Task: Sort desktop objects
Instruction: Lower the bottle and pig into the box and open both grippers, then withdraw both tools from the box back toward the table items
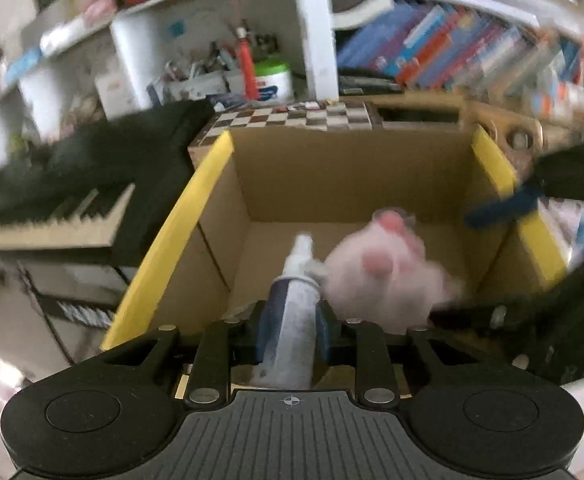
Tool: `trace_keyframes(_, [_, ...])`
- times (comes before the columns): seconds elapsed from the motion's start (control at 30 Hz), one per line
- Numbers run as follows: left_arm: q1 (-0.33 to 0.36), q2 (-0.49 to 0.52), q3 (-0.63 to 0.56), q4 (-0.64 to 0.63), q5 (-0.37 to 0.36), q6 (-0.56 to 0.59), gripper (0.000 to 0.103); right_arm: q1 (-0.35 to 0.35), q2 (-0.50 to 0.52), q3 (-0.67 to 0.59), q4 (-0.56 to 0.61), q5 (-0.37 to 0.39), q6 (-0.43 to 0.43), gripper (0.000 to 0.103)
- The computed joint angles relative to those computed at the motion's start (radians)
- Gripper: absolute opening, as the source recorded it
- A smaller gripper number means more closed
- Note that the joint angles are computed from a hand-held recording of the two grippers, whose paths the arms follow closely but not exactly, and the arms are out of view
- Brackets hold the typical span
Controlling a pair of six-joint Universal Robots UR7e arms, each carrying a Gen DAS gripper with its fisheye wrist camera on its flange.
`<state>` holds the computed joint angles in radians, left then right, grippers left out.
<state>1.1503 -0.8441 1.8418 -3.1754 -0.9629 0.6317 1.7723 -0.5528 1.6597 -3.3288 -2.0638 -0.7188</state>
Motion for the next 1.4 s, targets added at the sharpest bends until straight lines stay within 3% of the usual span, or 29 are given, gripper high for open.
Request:
trace_keyframes(0.03, [0.002, -0.012, 0.010, 0.003, -0.011, -0.022, 0.027, -0.004, -0.005, 0.005, -0.002, 0.010, -0.018, 0.071])
trace_keyframes(0.1, [0.001, -0.027, 0.027, 0.003, -0.022, -0.057, 0.028, -0.005, -0.003, 0.012, -0.036, 0.005, -0.058, 0.081])
trace_keyframes(0.23, [-0.016, -0.058, 0.079, -0.003, -0.019, -0.132, 0.032, -0.018, -0.021, 0.023, -0.017, 0.038, -0.114, 0.081])
trace_keyframes(0.5, [-0.015, -0.108, 0.133, 0.011, -0.108, -0.216, 0.038, -0.011, -0.029, 0.044, -0.050, 0.028, -0.214, 0.083])
trace_keyframes(0.57, [-0.012, -0.106, 0.146, -0.045, -0.128, -0.210, 0.043, -0.007, -0.025, 0.055, -0.088, 0.021, -0.227, 0.083])
trace_keyframes(0.67, [-0.007, -0.108, 0.191, -0.212, -0.190, -0.178, 0.069, 0.004, -0.018, 0.074, -0.152, 0.009, -0.243, 0.083])
trace_keyframes(0.73, [-0.010, -0.104, 0.224, -0.332, -0.225, -0.147, 0.081, 0.006, -0.028, 0.101, -0.187, 0.026, -0.231, 0.083])
trace_keyframes(1.07, [-0.045, -0.143, 0.290, -0.480, -0.225, -0.123, 0.091, 0.043, -0.059, 0.257, -0.510, 0.049, -0.065, 0.085])
trace_keyframes(1.4, [-0.070, -0.255, 0.413, -0.494, -0.186, -0.177, 0.095, 0.130, -0.017, 0.321, -0.778, -0.085, 0.082, 0.085])
